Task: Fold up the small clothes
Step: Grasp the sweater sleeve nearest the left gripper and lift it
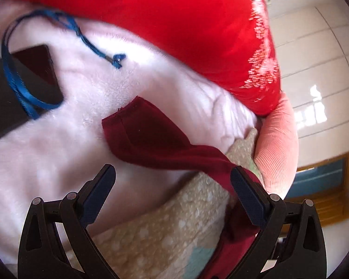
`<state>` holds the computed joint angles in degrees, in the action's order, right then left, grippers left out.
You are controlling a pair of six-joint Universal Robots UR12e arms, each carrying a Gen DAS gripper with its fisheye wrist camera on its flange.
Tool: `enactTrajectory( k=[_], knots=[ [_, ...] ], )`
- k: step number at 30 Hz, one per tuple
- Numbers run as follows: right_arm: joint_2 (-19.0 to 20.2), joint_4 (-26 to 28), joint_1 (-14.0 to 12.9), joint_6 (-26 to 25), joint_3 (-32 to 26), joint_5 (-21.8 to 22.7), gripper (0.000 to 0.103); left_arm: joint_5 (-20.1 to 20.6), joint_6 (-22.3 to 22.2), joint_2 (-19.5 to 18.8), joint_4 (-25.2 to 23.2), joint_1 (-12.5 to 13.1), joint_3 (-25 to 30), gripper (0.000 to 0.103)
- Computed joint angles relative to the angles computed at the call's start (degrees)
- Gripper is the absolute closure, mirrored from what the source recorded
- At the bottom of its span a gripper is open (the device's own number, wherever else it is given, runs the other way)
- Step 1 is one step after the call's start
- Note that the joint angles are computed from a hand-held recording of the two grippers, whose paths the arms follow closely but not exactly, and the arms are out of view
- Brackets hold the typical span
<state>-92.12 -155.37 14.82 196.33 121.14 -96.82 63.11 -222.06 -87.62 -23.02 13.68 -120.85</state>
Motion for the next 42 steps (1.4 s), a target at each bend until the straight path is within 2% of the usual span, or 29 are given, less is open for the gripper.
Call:
enactTrajectory(
  k=[2,4,6,7,8,10,16,20,22,26,30,33,35,37,39,40,42],
  knots=[
    [0.3,0.0,0.0,-0.1,-0.2,-0.2,0.000,0.7,-0.4,-1.0,-0.5,-0.4,0.6,0.007],
    [0.4,-0.1,0.0,-0.2,-0.2,-0.2,0.000,1.0,-0.6,-2.1,0.1,-0.6,1.0,0.021],
    [0.5,-0.5,0.0,-0.1,-0.2,-0.1,0.000,1.6,-0.2,-2.8,-0.3,-0.6,1.5,0.056],
    [0.5,-0.7,0.1,-0.1,-0.1,-0.3,0.000,1.6,0.3,-3.1,-0.3,-0.5,1.7,0.063],
    [0.7,-1.0,0.2,-0.2,-0.1,-0.6,0.000,1.7,1.3,-3.5,-0.5,-0.5,2.0,0.077],
    [0.9,-1.0,0.3,-0.4,-0.2,-1.0,0.000,4.4,4.4,-3.7,-2.3,-1.1,3.3,0.091],
    [0.9,-1.3,-0.1,-0.2,-0.1,0.0,0.000,10.0,13.3,-2.3,3.5,-3.8,6.9,0.093],
    [1.0,-1.4,-0.2,-0.1,-0.2,0.2,0.000,7.1,18.9,-1.4,5.2,-6.4,9.4,0.093],
    [0.8,-1.8,-0.6,0.1,0.0,1.1,0.000,4.4,21.8,-0.9,5.7,-8.2,10.2,0.093],
    [-2.4,-2.2,-3.3,3.0,1.5,5.0,0.005,-0.3,26.9,-0.9,6.2,-13.0,11.0,0.093],
    [-8.0,-5.8,-7.0,7.8,4.6,1.0,0.004,-3.4,31.1,-2.9,4.8,-19.1,11.6,0.093],
    [-11.5,-3.5,-11.2,8.7,5.6,0.7,0.004,-5.2,33.5,-5.8,1.9,-23.5,12.1,0.093],
    [-13.2,-2.0,-12.9,8.7,6.3,-2.7,0.004,-7.2,36.6,-7.3,-0.4,-25.5,12.3,0.093],
    [-14.3,-0.7,-14.7,9.4,7.0,-2.9,0.004,-9.3,41.6,-8.8,-1.5,-27.4,12.0,0.088],
    [-15.1,0.6,-16.4,10.3,7.4,-0.8,0.004,-8.8,46.9,-8.7,-3.9,-28.5,11.9,0.067],
    [-15.3,1.1,-17.1,10.6,7.5,0.5,0.004,-9.1,49.1,-8.2,-6.3,-28.5,11.9,0.064],
    [-15.4,0.6,-17.9,9.6,7.7,1.7,0.004,-10.5,49.8,-6.9,-7.2,-27.8,11.4,0.059]
  ],
)
